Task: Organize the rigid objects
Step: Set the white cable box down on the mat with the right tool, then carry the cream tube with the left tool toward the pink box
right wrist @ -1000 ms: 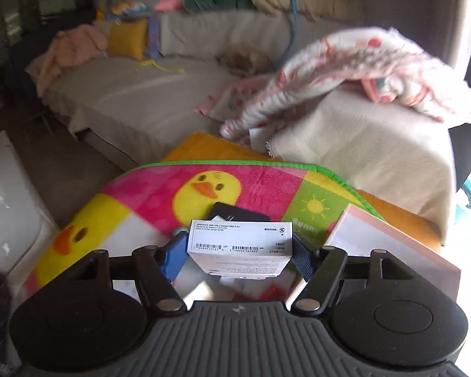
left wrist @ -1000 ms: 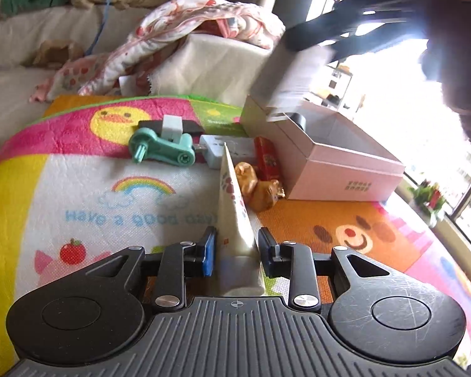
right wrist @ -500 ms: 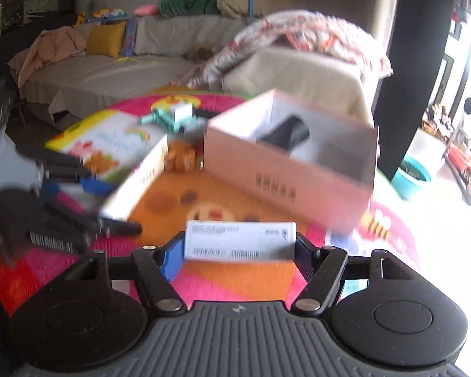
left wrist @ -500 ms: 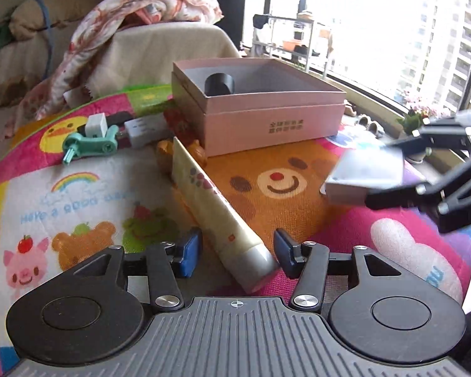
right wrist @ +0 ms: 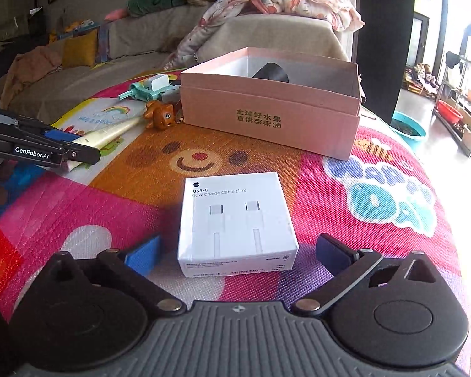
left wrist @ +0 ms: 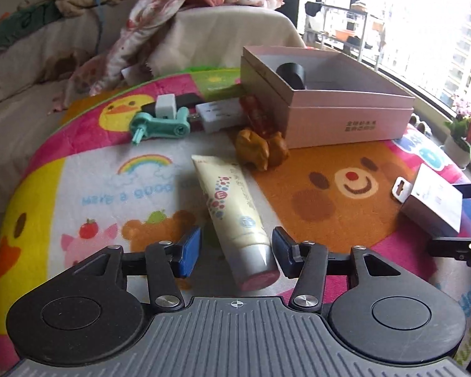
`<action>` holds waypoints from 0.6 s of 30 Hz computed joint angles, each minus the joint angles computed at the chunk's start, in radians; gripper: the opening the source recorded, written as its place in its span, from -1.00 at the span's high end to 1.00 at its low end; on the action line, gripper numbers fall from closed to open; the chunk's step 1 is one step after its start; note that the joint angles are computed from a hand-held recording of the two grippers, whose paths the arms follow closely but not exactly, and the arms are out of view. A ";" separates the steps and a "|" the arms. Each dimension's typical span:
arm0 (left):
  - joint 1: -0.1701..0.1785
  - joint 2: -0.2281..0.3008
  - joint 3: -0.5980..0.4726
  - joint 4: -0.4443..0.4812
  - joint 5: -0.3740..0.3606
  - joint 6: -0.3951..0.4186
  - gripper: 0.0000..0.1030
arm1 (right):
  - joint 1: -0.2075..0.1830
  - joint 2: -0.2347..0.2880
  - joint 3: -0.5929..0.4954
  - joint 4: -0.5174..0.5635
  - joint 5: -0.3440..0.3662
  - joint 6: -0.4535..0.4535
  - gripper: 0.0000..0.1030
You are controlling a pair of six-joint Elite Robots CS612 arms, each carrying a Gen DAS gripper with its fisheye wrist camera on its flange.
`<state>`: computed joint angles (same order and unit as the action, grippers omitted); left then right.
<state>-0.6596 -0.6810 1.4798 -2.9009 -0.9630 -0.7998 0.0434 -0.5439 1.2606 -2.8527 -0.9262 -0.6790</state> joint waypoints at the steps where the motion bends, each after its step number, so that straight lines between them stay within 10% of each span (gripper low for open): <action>1: 0.001 0.005 -0.009 -0.001 -0.006 0.000 -0.19 | 0.000 -0.001 -0.005 0.016 0.001 0.002 -1.00; 10: 0.020 0.040 -0.058 -0.041 -0.011 -0.074 -0.38 | -0.001 -0.001 0.002 0.007 0.001 -0.028 -1.00; 18: 0.000 0.040 -0.046 -0.030 0.064 0.066 0.27 | 0.004 -0.007 -0.007 0.040 -0.021 -0.058 -0.94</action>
